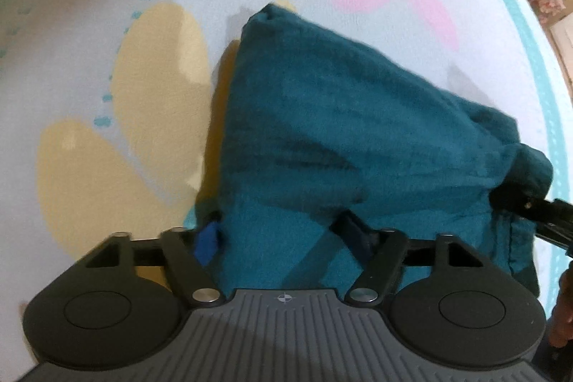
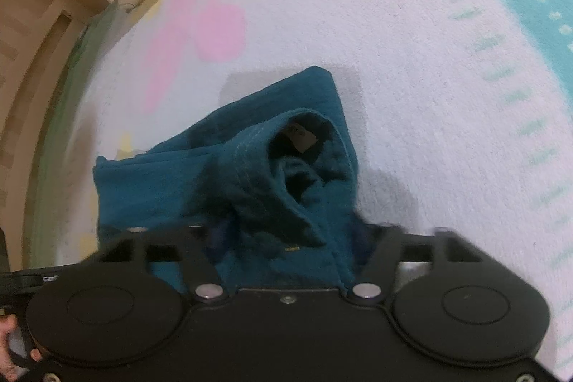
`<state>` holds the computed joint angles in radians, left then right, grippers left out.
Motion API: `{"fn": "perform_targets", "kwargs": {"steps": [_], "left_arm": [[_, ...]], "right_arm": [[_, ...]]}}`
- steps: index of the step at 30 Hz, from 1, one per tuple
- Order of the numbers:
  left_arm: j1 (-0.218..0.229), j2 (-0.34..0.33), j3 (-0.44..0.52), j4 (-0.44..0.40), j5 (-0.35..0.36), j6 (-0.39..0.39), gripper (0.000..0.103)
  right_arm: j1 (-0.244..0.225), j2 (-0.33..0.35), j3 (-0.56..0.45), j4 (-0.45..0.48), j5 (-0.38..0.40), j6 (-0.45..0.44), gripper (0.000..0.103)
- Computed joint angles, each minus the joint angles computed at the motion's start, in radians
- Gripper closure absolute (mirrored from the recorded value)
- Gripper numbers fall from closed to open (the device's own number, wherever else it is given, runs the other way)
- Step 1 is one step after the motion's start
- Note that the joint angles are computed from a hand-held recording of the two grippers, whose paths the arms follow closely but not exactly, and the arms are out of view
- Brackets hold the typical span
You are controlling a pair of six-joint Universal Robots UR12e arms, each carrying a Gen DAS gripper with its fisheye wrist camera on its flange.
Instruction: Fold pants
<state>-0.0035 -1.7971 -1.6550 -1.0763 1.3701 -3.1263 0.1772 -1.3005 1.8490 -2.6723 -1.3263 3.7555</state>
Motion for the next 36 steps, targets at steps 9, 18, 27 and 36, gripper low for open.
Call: {"fn": "perform_targets", "kwargs": {"steps": [9,18,27,36], "left_arm": [[-0.033,0.082,-0.108,0.280,0.095,0.071,0.094],[-0.033,0.091,-0.117,0.487,0.124,0.045,0.094],[0.019,-0.025,0.016,0.302,0.135,-0.076,0.093],[0.017,-0.072,0.044,0.181,0.166,-0.098,0.076]], "right_arm": [[0.033,-0.036,0.020,-0.102,-0.031,-0.116,0.075],[0.055,-0.019,-0.057,-0.143,-0.022,-0.236,0.076],[0.082,0.137,-0.245,-0.058,-0.041,-0.313,0.076],[0.075,0.203,-0.291,0.050,-0.104,-0.346,0.052]]}}
